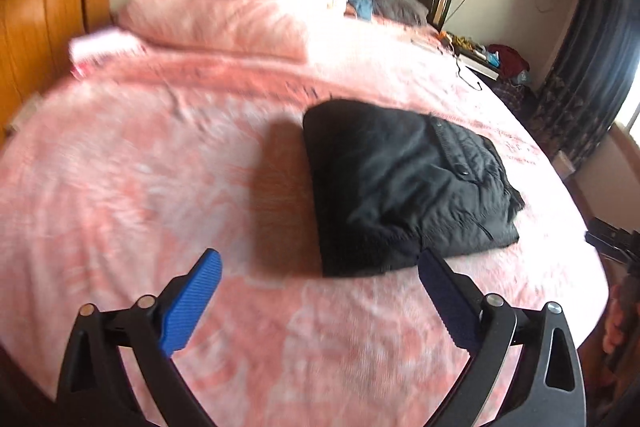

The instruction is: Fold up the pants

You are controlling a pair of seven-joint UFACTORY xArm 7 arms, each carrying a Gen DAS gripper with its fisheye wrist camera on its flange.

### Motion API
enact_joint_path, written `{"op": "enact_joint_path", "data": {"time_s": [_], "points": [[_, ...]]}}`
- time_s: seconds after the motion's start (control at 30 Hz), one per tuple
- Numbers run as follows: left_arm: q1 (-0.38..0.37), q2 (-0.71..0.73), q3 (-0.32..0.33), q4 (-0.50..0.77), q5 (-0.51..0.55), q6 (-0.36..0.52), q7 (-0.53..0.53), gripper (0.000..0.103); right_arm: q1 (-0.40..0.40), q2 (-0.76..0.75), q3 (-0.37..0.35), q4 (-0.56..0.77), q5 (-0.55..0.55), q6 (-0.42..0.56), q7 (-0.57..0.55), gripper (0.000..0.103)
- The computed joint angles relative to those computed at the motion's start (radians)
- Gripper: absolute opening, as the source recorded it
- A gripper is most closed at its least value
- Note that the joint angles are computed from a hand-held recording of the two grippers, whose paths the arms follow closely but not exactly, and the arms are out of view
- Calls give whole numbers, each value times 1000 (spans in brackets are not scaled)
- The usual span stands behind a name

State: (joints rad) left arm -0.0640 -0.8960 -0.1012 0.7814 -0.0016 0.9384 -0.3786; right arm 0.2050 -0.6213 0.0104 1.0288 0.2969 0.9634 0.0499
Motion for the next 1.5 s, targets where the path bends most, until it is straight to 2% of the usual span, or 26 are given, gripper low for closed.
{"op": "enact_joint_path", "data": {"time_s": [0.17,0.33,0.53,0.77,0.97,1.23,1.37,1.5], "points": [[16,-153,-103,23,40,132,-89,99,-46,-256,66,-138,-78,0,105,100],[-6,-238,-198,111,64,287,-133,99,-14,-410,113,-135,-123,113,149,100],[-1,-288,-245,213,59,420,-184,99,16,-474,185,-39,-158,240,171,100],[21,-309,-259,324,49,548,-191,99,23,-503,240,54,-192,261,146,100],[54,-301,-270,400,51,592,-168,99,20,-498,243,89,-179,266,150,100],[61,-308,-255,416,19,547,-157,99,24,-496,234,78,-170,267,144,100],[92,-308,-274,436,55,538,-136,99,19,-496,232,76,-172,260,144,100],[98,-298,-272,447,42,534,-134,99,18,-488,230,81,-174,255,139,100]]}}
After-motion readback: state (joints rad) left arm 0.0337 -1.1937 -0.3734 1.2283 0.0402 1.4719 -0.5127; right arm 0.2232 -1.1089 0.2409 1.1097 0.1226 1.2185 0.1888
